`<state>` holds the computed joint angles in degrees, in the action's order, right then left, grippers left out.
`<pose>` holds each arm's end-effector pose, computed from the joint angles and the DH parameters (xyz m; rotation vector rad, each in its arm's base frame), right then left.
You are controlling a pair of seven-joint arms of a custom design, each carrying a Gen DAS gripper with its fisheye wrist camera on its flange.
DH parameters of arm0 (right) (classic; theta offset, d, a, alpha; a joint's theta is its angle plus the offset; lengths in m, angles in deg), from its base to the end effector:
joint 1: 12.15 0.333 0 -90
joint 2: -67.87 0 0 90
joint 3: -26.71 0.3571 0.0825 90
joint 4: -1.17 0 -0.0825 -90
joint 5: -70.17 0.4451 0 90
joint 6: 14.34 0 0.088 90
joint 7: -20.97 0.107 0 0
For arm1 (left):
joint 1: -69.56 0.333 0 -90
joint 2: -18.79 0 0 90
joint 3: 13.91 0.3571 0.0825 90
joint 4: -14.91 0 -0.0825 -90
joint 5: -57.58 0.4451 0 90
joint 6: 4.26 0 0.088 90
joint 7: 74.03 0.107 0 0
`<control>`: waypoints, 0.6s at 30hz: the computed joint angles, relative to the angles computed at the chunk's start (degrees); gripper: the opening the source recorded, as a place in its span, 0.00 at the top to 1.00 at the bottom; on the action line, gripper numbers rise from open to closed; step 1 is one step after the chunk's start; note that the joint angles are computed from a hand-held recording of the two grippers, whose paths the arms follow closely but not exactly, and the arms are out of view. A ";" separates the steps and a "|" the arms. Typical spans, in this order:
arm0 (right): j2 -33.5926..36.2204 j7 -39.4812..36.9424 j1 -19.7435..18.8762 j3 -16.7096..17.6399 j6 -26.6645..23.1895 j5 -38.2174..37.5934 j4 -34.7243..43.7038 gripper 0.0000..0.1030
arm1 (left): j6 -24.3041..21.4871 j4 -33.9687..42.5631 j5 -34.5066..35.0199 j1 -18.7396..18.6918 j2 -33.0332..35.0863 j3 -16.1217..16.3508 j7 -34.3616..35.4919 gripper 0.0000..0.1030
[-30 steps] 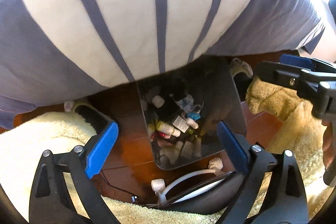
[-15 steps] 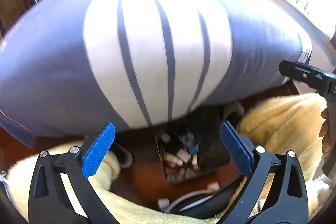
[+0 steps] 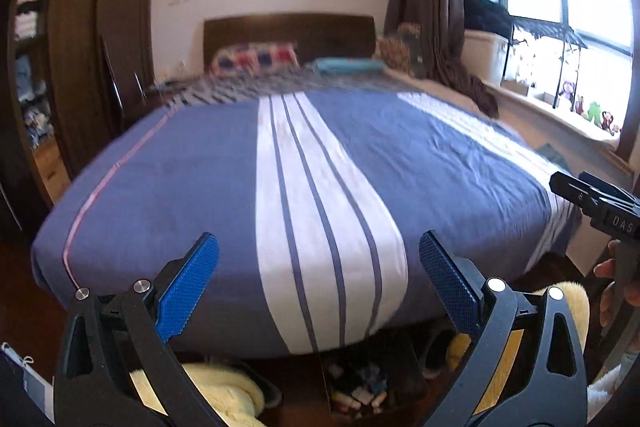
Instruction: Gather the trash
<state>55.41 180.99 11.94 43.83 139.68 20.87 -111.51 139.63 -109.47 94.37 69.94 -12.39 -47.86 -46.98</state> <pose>0.4200 0.4254 0.6907 -1.5653 1.3718 -0.6874 0.3836 -0.3445 0.6819 -1.5870 1.4738 -0.8980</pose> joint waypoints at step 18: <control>-8.16 12.87 -5.22 4.62 -1.06 -14.52 -0.87 0.03 | 2.41 2.41 2.77 7.64 -7.56 -4.95 -1.93 0.08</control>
